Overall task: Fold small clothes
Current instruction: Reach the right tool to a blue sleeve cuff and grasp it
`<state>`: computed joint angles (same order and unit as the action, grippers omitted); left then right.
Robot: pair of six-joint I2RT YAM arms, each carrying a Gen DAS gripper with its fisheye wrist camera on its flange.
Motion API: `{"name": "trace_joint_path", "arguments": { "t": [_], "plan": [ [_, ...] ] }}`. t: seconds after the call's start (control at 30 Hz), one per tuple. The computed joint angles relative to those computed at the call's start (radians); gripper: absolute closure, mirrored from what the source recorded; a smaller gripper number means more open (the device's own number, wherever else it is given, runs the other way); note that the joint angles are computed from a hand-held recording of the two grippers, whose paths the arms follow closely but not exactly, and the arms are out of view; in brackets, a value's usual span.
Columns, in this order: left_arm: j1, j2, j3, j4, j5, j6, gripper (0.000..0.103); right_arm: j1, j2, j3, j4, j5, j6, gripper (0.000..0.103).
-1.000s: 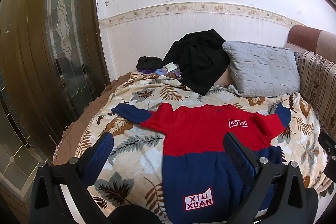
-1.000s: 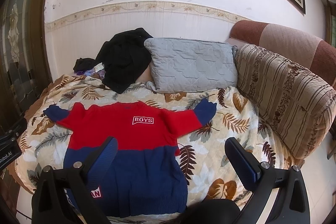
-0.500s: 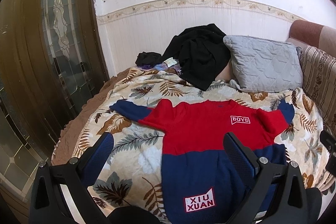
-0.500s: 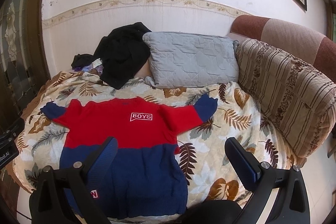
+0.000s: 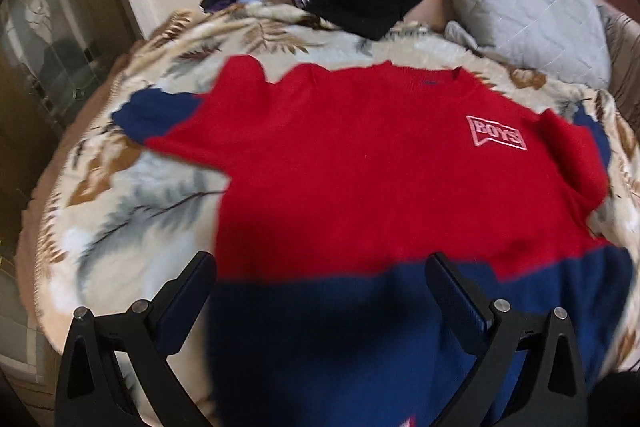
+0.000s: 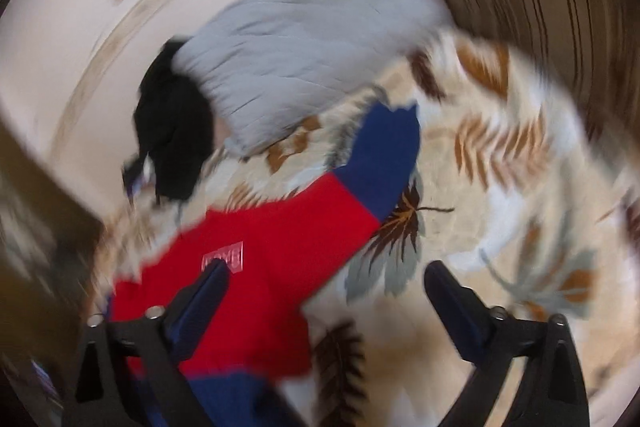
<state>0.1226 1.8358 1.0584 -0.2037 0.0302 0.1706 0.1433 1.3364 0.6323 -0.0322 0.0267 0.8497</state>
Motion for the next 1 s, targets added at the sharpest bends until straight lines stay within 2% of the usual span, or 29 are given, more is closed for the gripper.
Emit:
{"name": "trace_joint_path", "arguments": {
  "t": [0.03,0.13,0.2,0.3,0.37,0.5,0.53,0.57,0.6,0.67,0.83,1.0],
  "plan": [
    [-0.013,0.032,0.022,0.007,-0.004,-0.006,0.0,-0.065,0.081,0.006,0.075,-0.061,0.017,0.016],
    [-0.049,0.112,0.078,0.033,-0.008,-0.01,0.0,-0.147,0.271,0.082,0.182,-0.109,0.033,0.023],
    [-0.066,0.152,0.098,0.034,-0.01,0.008,0.0,-0.176,0.371,0.15,0.196,-0.108,0.04,0.028],
    [-0.074,0.246,0.187,-0.056,-0.003,0.026,0.0,-0.233,0.499,0.24,0.222,-0.113,0.055,0.03],
    [-0.069,0.228,0.144,0.011,0.016,0.01,0.0,-0.26,0.566,0.291,0.229,-0.109,0.052,0.031],
    [-0.074,0.221,0.118,0.046,0.014,0.016,0.0,-0.298,0.68,0.375,0.263,-0.17,0.04,0.048],
    [-0.073,0.213,0.101,0.065,0.017,0.013,0.0,-0.299,0.689,0.381,0.279,-0.166,0.03,0.049],
    [-0.074,0.209,0.093,0.072,0.019,0.01,0.0,-0.301,0.699,0.394,0.289,-0.17,0.011,0.061],
    [-0.076,0.212,0.102,0.058,0.016,0.009,0.0,-0.302,0.709,0.409,0.291,-0.187,-0.014,0.08],
    [-0.077,0.214,0.113,0.036,0.016,0.009,0.0,-0.295,0.704,0.409,0.298,-0.201,-0.031,0.088],
    [-0.065,0.255,0.218,-0.062,0.009,0.011,0.0,-0.21,0.567,0.374,0.304,-0.195,-0.074,0.092],
    [-0.034,0.162,0.155,0.035,0.009,-0.044,0.0,-0.034,0.437,0.37,0.321,-0.191,-0.084,0.092]
  ]
}}
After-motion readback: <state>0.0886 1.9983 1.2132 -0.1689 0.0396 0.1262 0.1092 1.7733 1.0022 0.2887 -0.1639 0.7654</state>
